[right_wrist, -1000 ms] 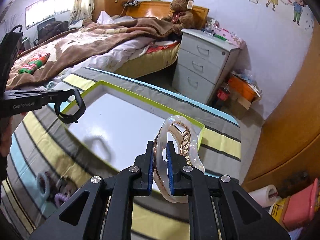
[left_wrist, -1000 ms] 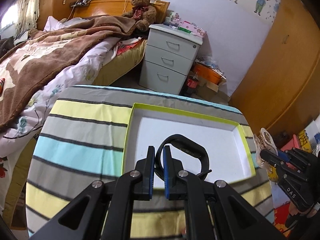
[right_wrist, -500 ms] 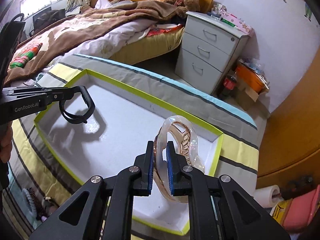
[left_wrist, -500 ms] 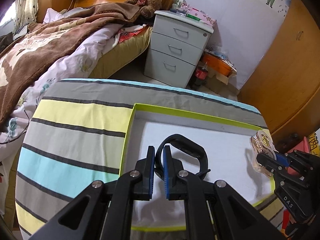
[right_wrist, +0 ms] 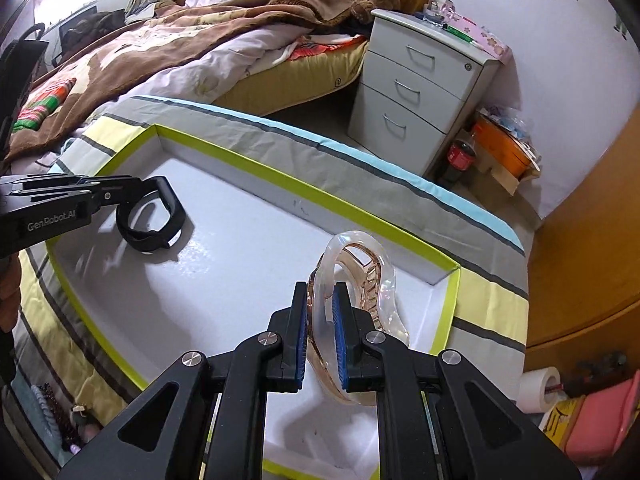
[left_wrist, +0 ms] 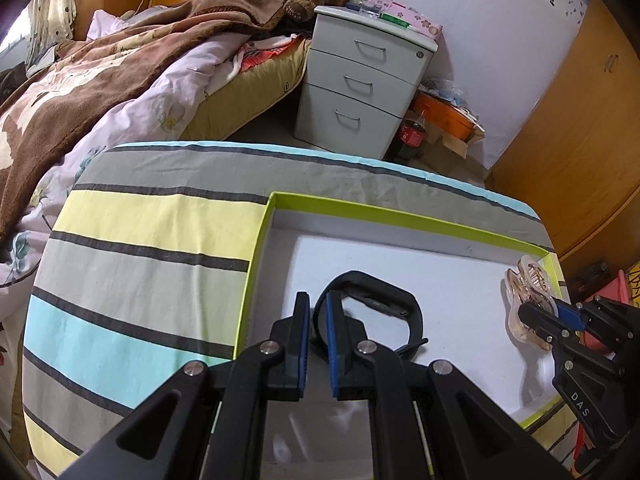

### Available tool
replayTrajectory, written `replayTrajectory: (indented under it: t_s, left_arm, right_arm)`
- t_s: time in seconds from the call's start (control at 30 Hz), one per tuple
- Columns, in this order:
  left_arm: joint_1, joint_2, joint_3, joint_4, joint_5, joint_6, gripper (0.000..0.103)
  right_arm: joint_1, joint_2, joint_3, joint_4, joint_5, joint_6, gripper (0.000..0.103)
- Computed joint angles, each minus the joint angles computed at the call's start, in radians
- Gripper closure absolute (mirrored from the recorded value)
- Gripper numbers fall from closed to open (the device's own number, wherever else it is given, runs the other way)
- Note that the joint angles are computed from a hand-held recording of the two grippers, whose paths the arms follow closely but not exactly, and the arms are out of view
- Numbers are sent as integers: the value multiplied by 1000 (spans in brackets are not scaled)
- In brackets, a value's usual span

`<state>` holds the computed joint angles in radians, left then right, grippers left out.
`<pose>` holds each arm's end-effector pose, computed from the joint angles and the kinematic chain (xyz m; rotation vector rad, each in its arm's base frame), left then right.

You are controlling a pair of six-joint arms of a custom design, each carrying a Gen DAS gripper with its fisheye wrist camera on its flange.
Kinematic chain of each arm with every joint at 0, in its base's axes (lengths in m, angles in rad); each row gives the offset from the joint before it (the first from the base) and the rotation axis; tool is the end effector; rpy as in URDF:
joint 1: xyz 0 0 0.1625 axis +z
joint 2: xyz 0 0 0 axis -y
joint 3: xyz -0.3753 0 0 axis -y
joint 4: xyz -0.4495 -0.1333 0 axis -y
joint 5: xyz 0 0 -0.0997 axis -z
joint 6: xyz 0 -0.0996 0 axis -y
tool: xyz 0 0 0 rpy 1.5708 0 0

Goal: Organize jewelry
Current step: 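Lower both items into the box and open both tools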

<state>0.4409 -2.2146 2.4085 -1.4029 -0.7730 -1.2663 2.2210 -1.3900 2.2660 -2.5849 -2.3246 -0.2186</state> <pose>-0.1699 -0.3064 0.2757 0.0212 2.4210 -0.7869 0.3327 -0.3299 0.1282 0.9539 -2.2127 0.3669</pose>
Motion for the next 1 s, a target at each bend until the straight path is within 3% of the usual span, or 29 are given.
replayTrajectory:
  t_s: [0.43, 0.57, 0.7, 0.83, 1.0]
  left_arm:
    - [5, -9, 1, 1, 2, -8, 92]
    - [-12, -23, 1, 15, 2, -15, 74]
    - [-47, -41, -3, 53, 6, -45, 66]
    - [-101, -59, -17, 125, 10, -102, 50]
    - [-183, -90, -37, 227, 7, -188, 45]
  right_arm:
    - [-4, 20, -5, -13, -7, -10, 91]
    - [1, 22, -4, -29, -11, -19, 89]
    - [8, 12, 0, -40, -5, -19, 86]
    - [26, -6, 10, -45, -8, -15, 85]
    - [64, -66, 40, -52, 5, -8, 85]
